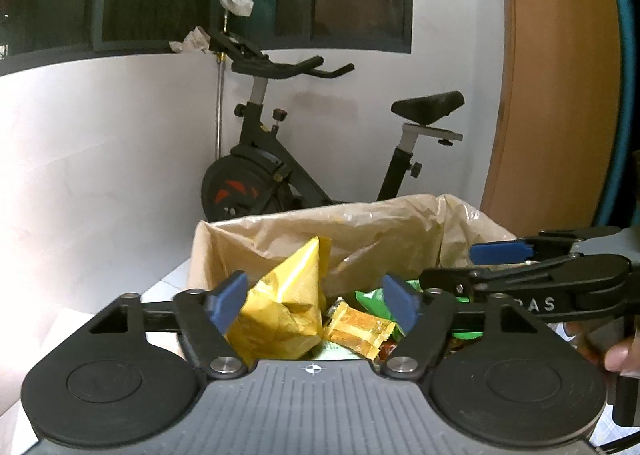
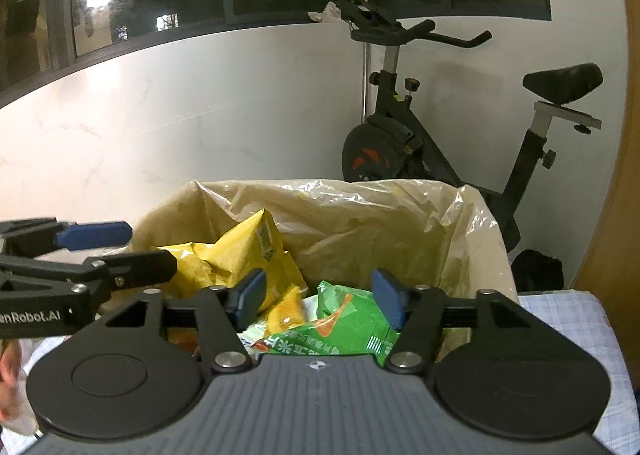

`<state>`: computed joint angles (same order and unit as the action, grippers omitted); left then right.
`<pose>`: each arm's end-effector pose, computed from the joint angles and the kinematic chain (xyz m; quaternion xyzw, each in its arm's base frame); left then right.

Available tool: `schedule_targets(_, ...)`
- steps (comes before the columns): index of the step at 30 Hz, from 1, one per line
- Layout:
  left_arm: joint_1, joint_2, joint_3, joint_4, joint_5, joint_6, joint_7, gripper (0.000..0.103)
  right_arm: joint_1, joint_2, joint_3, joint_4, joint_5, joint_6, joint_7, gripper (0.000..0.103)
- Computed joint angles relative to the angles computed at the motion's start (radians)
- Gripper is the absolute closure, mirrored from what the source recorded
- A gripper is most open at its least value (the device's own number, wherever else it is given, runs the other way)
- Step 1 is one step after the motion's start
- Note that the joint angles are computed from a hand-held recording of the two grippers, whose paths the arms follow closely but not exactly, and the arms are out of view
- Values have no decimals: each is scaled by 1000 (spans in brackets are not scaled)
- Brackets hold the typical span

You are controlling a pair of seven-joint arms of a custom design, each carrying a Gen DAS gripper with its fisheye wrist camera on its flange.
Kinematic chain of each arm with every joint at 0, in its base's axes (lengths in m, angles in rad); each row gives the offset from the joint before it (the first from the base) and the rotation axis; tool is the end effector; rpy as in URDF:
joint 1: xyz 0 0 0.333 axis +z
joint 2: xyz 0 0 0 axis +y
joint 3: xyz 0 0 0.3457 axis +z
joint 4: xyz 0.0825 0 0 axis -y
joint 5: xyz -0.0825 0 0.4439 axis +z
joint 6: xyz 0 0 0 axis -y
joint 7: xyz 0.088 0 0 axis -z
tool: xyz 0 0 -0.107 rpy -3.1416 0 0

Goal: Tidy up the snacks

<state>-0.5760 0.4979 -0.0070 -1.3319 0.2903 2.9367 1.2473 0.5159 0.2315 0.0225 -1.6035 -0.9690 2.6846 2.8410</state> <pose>0.6771 -0.4667 0.5917 -0.4311 0.7307 -0.4597 0.2625 0.6267 0.4027 0.5966 -0.5982 0.6171 -0.3117 0.4052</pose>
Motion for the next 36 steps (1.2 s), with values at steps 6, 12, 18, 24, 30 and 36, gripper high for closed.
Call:
schedule_targets(6, -87, -49, 125, -45, 124, 22, -179, 10, 12, -33, 11, -17, -31, -43, 10, 13)
schedule_targets(12, -210, -129, 267, -117, 424, -21, -440, 9, 27, -87, 34, -55, -139, -108, 86, 4)
schedule_targets(18, -183, -224, 221, -208, 521, -19, -562, 9, 25, -158, 82, -108, -243, -180, 159, 0)
schedule_targets(24, -182, -308, 201, -277, 694, -49, -733, 9, 25, -217, 140, -144, -264, -276, 168, 0)
schedule_targets(30, -135, -349, 137, -312, 750, -82, -810, 9, 11, -268, 173, -195, -283, -288, 250, 0)
schedule_targets(36, -69, -356, 59, -324, 739, -105, -820, 9, -10, -300, 193, -229, -254, -293, 294, 0)
